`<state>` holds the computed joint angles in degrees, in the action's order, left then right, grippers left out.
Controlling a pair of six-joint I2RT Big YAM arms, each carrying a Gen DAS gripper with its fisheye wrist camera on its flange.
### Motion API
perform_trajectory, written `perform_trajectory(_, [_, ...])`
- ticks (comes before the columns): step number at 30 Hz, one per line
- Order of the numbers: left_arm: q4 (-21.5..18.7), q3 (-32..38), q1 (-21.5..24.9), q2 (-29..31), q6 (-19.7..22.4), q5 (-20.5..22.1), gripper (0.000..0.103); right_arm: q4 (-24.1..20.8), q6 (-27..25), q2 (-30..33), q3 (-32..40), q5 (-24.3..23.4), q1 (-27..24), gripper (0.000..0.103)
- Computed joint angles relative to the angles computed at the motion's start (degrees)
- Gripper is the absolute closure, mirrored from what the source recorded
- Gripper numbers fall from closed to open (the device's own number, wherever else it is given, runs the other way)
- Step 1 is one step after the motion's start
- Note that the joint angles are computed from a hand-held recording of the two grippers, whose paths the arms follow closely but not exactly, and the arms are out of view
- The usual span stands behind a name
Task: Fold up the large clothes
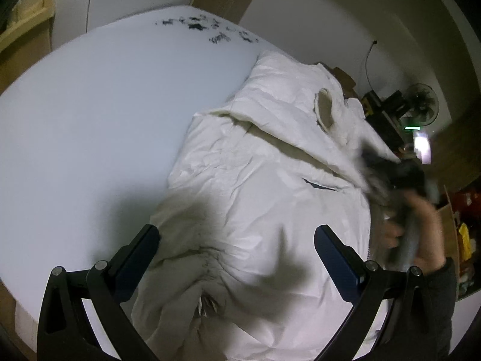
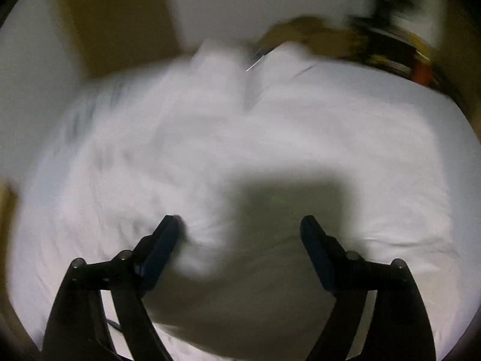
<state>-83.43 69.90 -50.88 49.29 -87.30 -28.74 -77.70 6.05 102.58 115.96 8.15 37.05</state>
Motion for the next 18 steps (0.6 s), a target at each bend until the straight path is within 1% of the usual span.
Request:
perform_trajectory(1, [-0.3,0.2,-0.9,-0.1,-0.1,-0.5,0.000,1.4,-1.4,0.2,-0.5,3.9,1.0,0.016])
perform_trajectory(2, [-1.4,0.4,-2.3,-0.4,-0.8,-1.4,0.000,-0.1,-0.2,1.0,1.1,3.9,1.0,0.016])
perform_trajectory(3, [-2.7,0.6,-3.6,-0.4,-2.2,-2.3,0.000,-2.1,2.9,1.6,3.1,1.6,0.3,0.016])
perform_trajectory(4, [-5.0,1.0,-5.1,-0.2,-4.7,-3.4,0.000,-1.1,5.4,0.6,3.0,-1.8,-0.2,0.016])
perform_trajectory(5, [-6.6,1.2,-5.9,-0.1,-7.0,-3.8,0.000,2.6,7.1,-1.2,1.3,-4.9,-0.8,0.015])
perform_trajectory(6, [-6.9,1.0,-6.1,-0.4,-8.0,-4.0,0.000,4.8,7.7,-1.9,0.8,-3.0,-0.5,0.013])
perform_trajectory(7, [-6.7,0.8,-6.6,-1.0,-9.4,-4.3,0.000,4.0,7.3,-0.9,1.5,0.8,0.1,0.008])
perform_trajectory(8, [-7.0,0.9,-7.3,-1.2,-10.3,-4.8,0.000,0.4,6.2,1.9,3.6,2.9,0.4,0.000])
perform_trajectory(9, [-8.0,1.4,-8.3,-1.3,-11.4,-5.5,0.000,-2.6,3.9,4.3,4.6,2.4,0.4,0.000])
perform_trajectory(10, [-9.1,1.8,-9.4,-1.4,-12.3,-6.3,0.000,-2.7,2.2,4.2,5.3,2.0,0.3,0.000])
perform_trajectory(11, [-10.2,1.9,-11.0,-1.9,-13.5,-7.3,0.000,-1.6,1.8,2.8,4.0,-0.2,-0.4,0.000])
perform_trajectory(12, [-10.6,1.4,-11.8,-2.8,-14.1,-7.6,0.000,-2.0,2.7,2.1,4.0,-2.8,-1.1,0.000])
perform_trajectory(13, [-10.9,0.7,-12.6,-4.1,-15.4,-7.4,0.000,-1.0,3.9,-0.1,2.5,-6.4,-2.4,0.000])
perform_trajectory(14, [-10.8,-0.4,-13.3,-5.6,-16.9,-6.8,0.000,2.0,5.7,-4.0,-0.8,-10.8,-3.9,0.000])
perform_trajectory(16, [-10.9,-2.2,-15.4,-8.4,-20.3,-6.5,0.000,6.4,7.4,-11.2,-8.1,-16.4,-6.0,0.000])
perform_trajectory(17, [-11.0,-3.2,-17.0,-9.8,-22.0,-6.9,0.000,7.9,7.9,-15.3,-11.5,-20.6,-7.9,0.000])
perform_trajectory(18, [-10.7,-4.0,-18.4,-11.0,-23.3,-7.2,0.000,8.4,8.1,-17.9,-13.7,-22.9,-8.8,0.000])
